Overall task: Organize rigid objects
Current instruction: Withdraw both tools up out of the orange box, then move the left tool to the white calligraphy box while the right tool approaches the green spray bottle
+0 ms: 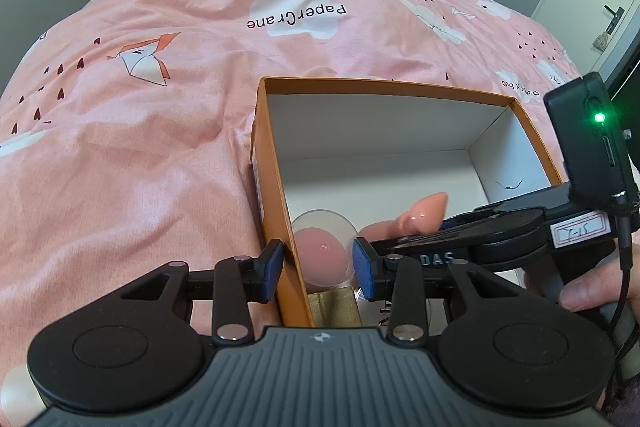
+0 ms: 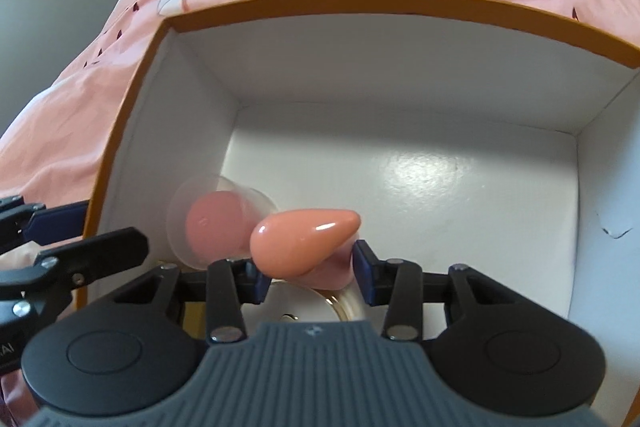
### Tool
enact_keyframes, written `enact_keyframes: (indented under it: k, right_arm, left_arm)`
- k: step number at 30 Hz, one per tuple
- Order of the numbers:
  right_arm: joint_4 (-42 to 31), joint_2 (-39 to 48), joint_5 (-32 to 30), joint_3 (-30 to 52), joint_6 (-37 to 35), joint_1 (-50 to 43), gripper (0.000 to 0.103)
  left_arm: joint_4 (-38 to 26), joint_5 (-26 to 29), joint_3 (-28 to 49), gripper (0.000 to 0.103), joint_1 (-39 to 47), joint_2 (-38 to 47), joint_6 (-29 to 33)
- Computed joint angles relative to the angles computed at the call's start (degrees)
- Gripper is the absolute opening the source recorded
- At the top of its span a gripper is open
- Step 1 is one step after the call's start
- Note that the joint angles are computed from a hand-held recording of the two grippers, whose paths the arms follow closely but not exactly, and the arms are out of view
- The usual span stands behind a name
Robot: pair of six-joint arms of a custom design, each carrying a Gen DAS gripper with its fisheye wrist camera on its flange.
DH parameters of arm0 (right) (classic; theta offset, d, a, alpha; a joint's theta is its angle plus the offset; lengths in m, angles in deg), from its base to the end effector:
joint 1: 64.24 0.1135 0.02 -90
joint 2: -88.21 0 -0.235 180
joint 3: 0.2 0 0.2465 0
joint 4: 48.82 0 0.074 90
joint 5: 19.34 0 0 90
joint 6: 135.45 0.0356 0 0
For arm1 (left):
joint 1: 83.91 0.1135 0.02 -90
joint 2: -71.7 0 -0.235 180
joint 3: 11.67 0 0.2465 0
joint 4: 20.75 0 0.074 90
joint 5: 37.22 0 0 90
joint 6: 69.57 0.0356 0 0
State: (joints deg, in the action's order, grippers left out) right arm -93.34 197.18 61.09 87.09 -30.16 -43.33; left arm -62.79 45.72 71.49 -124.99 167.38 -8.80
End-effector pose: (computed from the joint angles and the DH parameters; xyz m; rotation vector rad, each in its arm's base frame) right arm 0.3430 0.1374 0.1448 -0.1846 2.7649 0.4018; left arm 0.2647 -0.2249 0.2048 0.2129 2.5380 -0.3401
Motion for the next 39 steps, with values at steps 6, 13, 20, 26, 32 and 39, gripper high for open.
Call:
enact_keyframes:
  k: [6, 13, 20, 26, 32, 39]
  right_arm:
    - [1.41, 0.30, -1.31, -0.33, 3.36, 0.27, 0.043]
    - [2.07, -4.77, -2.82, -4.09, 4.06, -0.19, 0.053]
    - [4.47, -22.67, 1.52, -16.83, 4.33, 1.15, 0.057]
    - [5.56, -42.50, 2.91, -30.15, 7.48, 1.53, 0.060]
    - [-1.17, -60.29, 6.21, -39.13, 10.63, 3.39, 0.060]
    - [-8.96, -70.17, 12.04, -45.86, 16.52, 7.87, 0.060]
  left_arm:
    - [0.18, 0.02, -0.09, 0.043, 0.04, 0.05, -0.34]
    - [1.64, -2.03, -2.58, 0.043, -0.98, -3.18, -1.52]
    - [5.61, -13.97, -9.86, 0.043, -8.64, -13.73, -5.40]
    - [7.05, -20.25, -14.89, 0.043, -16.94, -21.12, -7.19]
    - [5.39, -16.73, -17.32, 0.046, -20.88, -19.97, -10.68]
    - [9.47, -4.41, -22.48, 0.046, -20.23, -15.18, -22.91]
